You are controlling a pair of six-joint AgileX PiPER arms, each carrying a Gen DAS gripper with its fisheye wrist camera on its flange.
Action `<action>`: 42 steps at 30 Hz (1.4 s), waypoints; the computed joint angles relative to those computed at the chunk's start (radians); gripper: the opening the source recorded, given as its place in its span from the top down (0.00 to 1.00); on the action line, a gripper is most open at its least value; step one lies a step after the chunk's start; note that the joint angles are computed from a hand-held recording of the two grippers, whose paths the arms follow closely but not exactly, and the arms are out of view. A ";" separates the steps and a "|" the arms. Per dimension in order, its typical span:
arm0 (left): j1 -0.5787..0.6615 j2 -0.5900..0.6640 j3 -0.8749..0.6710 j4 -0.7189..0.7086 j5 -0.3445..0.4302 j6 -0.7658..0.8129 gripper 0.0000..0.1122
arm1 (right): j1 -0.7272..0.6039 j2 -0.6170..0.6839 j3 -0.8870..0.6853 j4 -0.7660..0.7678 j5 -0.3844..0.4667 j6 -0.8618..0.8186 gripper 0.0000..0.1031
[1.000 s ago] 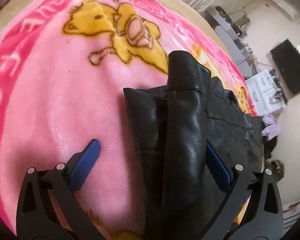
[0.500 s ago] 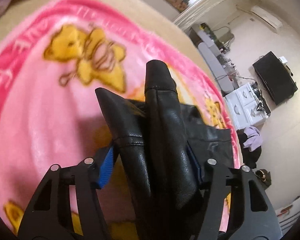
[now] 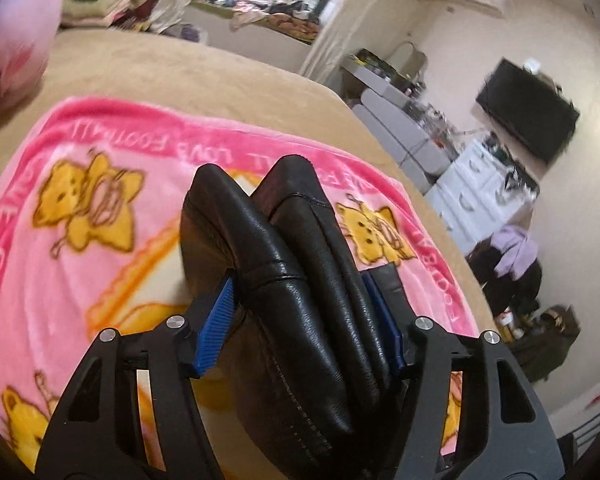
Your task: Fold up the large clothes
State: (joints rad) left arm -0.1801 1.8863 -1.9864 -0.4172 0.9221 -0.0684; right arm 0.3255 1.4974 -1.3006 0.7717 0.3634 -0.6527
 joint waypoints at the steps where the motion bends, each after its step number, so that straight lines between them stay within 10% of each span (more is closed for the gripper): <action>1: -0.023 0.016 -0.033 0.030 0.011 -0.026 0.51 | -0.047 -0.008 0.005 0.080 0.035 -0.063 0.80; 16: -0.253 0.320 -0.567 0.213 0.240 -0.233 0.51 | -0.396 -0.099 0.214 0.493 0.223 -0.381 0.87; 26: -0.271 0.091 0.018 0.337 -0.026 -0.247 0.42 | -0.657 -0.099 0.287 0.559 0.361 -0.448 0.87; 34: -0.264 0.100 0.167 0.288 -0.101 -0.224 0.35 | -0.748 0.052 0.199 0.389 0.571 -0.289 0.82; 36: -0.258 0.100 0.169 0.276 -0.108 -0.216 0.35 | -0.773 0.060 0.174 0.391 0.620 -0.258 0.60; 37: -0.259 0.100 0.167 0.287 -0.107 -0.224 0.35 | -0.787 0.065 0.144 0.383 0.642 -0.222 0.18; 38: -0.263 0.102 0.162 0.304 -0.102 -0.236 0.35 | -0.795 0.079 0.110 0.378 0.661 -0.197 0.05; 42: -0.276 0.101 0.162 0.326 -0.101 -0.241 0.35 | -0.806 0.190 -0.109 0.342 0.723 -0.006 0.06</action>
